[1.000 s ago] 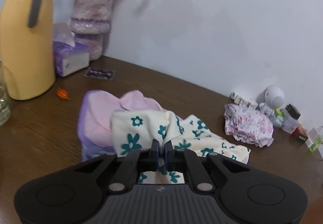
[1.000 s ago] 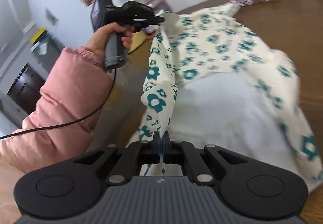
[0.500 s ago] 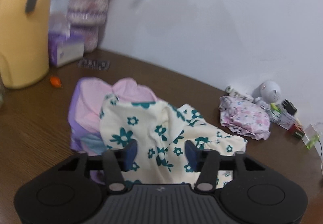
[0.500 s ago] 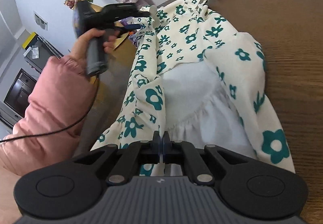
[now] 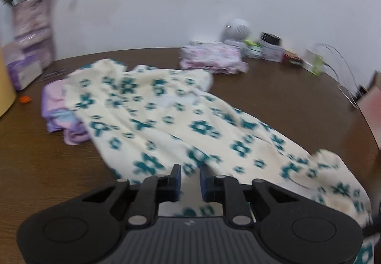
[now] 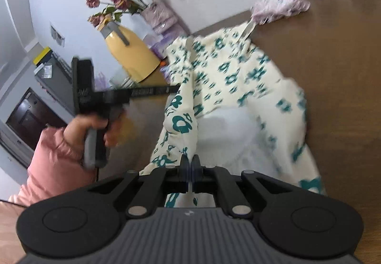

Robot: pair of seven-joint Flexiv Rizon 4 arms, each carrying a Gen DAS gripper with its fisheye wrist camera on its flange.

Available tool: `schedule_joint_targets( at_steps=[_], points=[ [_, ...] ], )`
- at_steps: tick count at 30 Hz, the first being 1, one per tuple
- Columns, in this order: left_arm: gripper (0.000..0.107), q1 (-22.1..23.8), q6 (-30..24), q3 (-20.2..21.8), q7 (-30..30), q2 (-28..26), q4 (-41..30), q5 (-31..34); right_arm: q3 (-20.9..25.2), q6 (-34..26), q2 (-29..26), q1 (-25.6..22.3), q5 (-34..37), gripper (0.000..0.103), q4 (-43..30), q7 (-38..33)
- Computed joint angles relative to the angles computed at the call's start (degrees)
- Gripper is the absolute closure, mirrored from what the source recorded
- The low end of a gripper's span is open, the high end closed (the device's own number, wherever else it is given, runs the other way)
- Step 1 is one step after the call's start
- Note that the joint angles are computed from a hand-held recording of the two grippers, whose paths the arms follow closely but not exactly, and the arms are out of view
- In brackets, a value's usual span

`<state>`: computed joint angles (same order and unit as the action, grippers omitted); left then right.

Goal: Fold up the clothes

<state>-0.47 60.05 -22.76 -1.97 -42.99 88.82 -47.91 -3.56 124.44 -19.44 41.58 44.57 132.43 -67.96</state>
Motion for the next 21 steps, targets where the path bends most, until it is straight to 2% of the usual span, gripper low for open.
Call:
schedule_joint_targets(
  at_steps=[2,5,9,11,13,15,17,21],
  points=[
    [0.090,-0.26,0.55,-0.23,0.58,0.10,0.81,-0.13,-1.00,-3.17,0.09,0.16,1.12,0.101,0.12,0.59],
    [0.084,-1.51,1.47,0.27,-0.65,-0.58,0.74,0.67,1.88,-2.53,-1.74,-2.81,-2.78,0.101,0.99,5.34],
    [0.080,-1.31,6.20,-1.48,1.90,-0.43,2.83,0.95,-0.85,-2.25,-1.66,0.20,-3.44,0.098,1.96,5.75],
    [0.072,1.16,6.19,-3.86,3.65,1.50,5.52,-1.28,-2.82,-2.24,-0.80,2.36,-2.21,0.094,2.73,5.08],
    [0.072,5.03,4.50,-7.27,8.99,4.48,9.52,-6.16,-4.68,-1.57,-0.03,4.49,-0.24,0.092,3.42,3.82],
    [0.072,8.20,1.27,-8.69,15.44,8.45,14.27,-10.78,-5.43,-0.59,0.62,5.67,1.76,0.092,3.95,2.54],
    [0.074,9.79,-2.93,-7.81,19.56,11.85,18.10,-11.98,-5.25,0.52,1.25,5.56,3.12,0.092,4.09,1.00],
    [0.075,9.78,-8.94,-4.24,23.37,16.34,23.82,-11.41,-5.04,0.02,2.00,3.62,2.25,0.088,1.79,-4.40]
  ],
)
